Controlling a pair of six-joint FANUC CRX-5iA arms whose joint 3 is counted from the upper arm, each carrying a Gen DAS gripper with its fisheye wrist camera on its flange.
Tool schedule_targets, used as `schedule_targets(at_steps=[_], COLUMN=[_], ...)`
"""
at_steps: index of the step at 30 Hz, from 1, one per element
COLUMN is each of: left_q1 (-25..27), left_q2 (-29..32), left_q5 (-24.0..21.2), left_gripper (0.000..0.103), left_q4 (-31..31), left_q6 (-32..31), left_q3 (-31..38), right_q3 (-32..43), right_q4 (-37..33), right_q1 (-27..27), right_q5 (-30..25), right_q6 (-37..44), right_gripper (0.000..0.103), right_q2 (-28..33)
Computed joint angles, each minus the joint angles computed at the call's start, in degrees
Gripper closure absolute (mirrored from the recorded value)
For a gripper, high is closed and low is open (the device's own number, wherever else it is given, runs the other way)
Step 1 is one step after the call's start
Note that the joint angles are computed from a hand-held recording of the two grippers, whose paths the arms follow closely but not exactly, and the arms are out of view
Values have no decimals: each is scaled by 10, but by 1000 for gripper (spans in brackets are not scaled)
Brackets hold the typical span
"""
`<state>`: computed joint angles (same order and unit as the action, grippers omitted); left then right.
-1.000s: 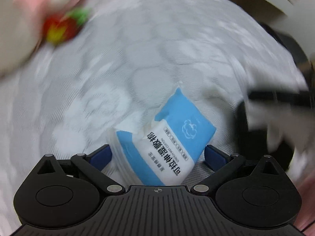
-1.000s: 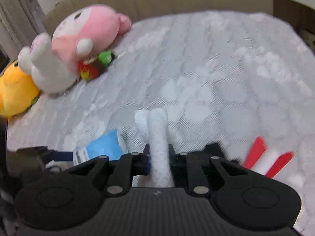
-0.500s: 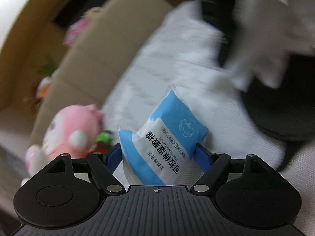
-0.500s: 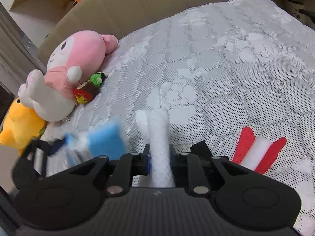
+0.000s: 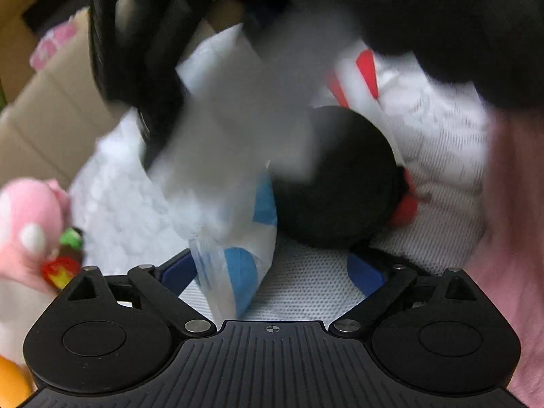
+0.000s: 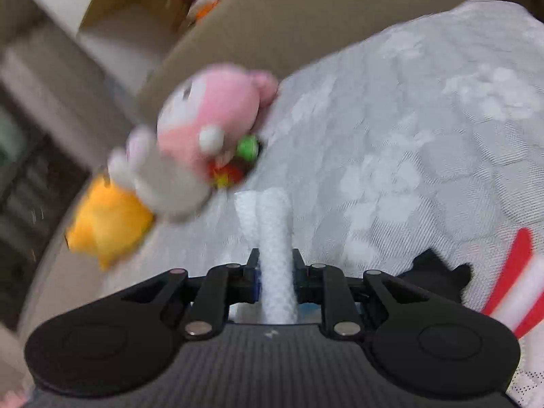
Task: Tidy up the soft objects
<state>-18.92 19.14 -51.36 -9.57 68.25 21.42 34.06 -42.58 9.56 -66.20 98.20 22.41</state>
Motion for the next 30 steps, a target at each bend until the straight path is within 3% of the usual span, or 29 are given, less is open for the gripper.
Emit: schedule_targets(at_steps=[3,10,15,19,22,26,30], left_q1=[32,100,132,131,124,96,86], left_q2=[11,35,58,63,67,82,65], left_q5=[-26,-59,-66,-85,-113,-158,-155], left_gripper=[5,5,4,3,3,2,2], left_q4=[88,246,345,331,311,234,208], left_q6=[16,109,168,202,203,194,164], left_q3=[14,24,19,22,33,83,68], right_q3=[-18,-33,-15,-11,-20,-50,-4], right_q4=[112,180,197,195,206,243,93], right_q1=[51,60,55,57,61,68,16], right_q5=[7,39,5,-11,3,54,-2], right_q6=[-7,-94,-151,-143,-146,-174,-127], right_gripper=[87,86,84,85,85,85,84], right_q2=[-3,-8,8,12,9,-6,12])
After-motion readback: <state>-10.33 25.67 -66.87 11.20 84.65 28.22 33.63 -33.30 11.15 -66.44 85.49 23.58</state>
